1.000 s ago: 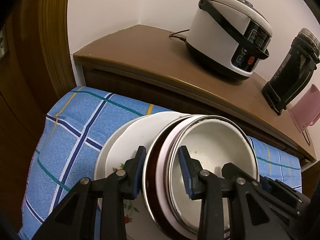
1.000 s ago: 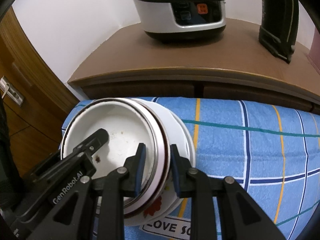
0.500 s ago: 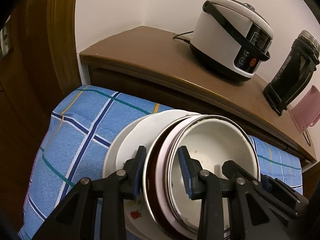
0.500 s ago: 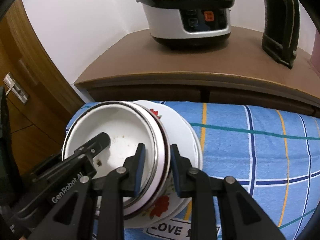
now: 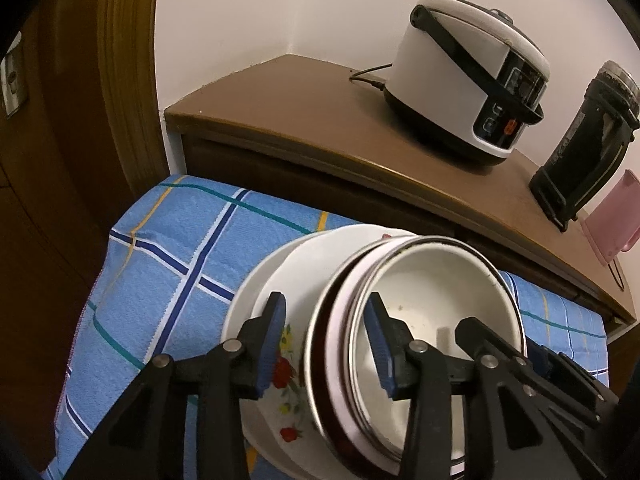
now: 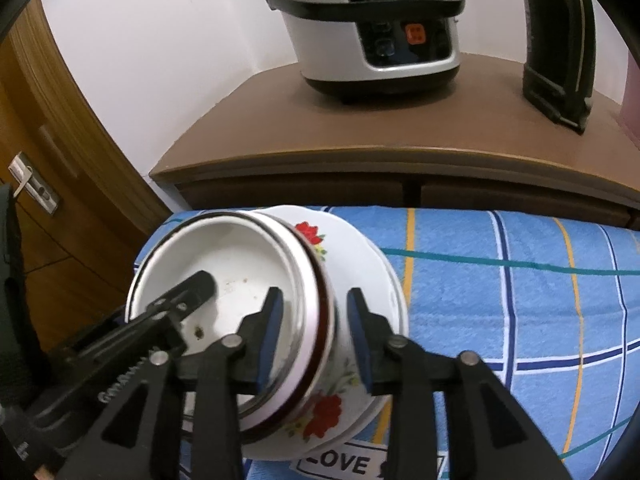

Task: Organize plates and bowls
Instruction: 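Open both grippers and release the bowls on the plates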

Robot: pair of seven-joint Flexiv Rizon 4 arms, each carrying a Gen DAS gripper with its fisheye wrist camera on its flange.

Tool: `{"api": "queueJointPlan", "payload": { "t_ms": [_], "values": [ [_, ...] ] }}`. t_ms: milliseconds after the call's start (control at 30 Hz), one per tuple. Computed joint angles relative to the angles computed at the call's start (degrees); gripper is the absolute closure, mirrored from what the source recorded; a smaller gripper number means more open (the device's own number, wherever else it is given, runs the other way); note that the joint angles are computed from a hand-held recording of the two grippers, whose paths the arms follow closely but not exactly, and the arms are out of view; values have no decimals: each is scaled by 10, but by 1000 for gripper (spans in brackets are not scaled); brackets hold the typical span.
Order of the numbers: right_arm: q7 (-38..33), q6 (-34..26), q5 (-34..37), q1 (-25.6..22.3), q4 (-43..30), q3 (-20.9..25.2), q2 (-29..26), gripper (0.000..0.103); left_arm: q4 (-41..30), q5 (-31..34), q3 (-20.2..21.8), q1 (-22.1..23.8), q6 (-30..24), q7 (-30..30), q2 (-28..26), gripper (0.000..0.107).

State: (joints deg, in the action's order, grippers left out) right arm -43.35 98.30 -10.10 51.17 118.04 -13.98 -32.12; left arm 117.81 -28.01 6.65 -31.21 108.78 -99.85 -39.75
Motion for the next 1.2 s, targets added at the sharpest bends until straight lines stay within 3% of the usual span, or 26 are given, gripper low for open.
{"api": "queueJointPlan", "payload": {
  "t_ms": [100,267,433,533,600,667,933,1000,1200],
  "values": [
    [0,5,3,-1,1,-2,-1,62,0,-2,8,-6,1,2,1,58],
    [-4,6,6,18,1,-22,-2,62,-17,-45,80,-80,-19,22,-16,54],
    [-12,36,30,47,17,-51,3,62,-20,-78,122,-125,-15,24,-28,44],
    [-28,51,64,91,30,-95,9,40,-17,-100,145,-151,-9,32,-33,41],
    [-36,51,84,127,36,-133,6,37,-15,-116,155,-165,-7,43,-35,38],
    [-46,48,95,118,35,-119,11,37,-14,-132,166,-181,-7,54,-37,36],
    [-67,63,132,132,53,-120,26,35,10,-186,143,-189,27,98,-23,33],
    [-73,67,145,156,61,-141,28,33,15,-202,133,-190,36,110,-19,33],
    [-86,68,166,175,72,-151,38,33,14,-291,145,-236,45,180,-30,32]
  ]
}}
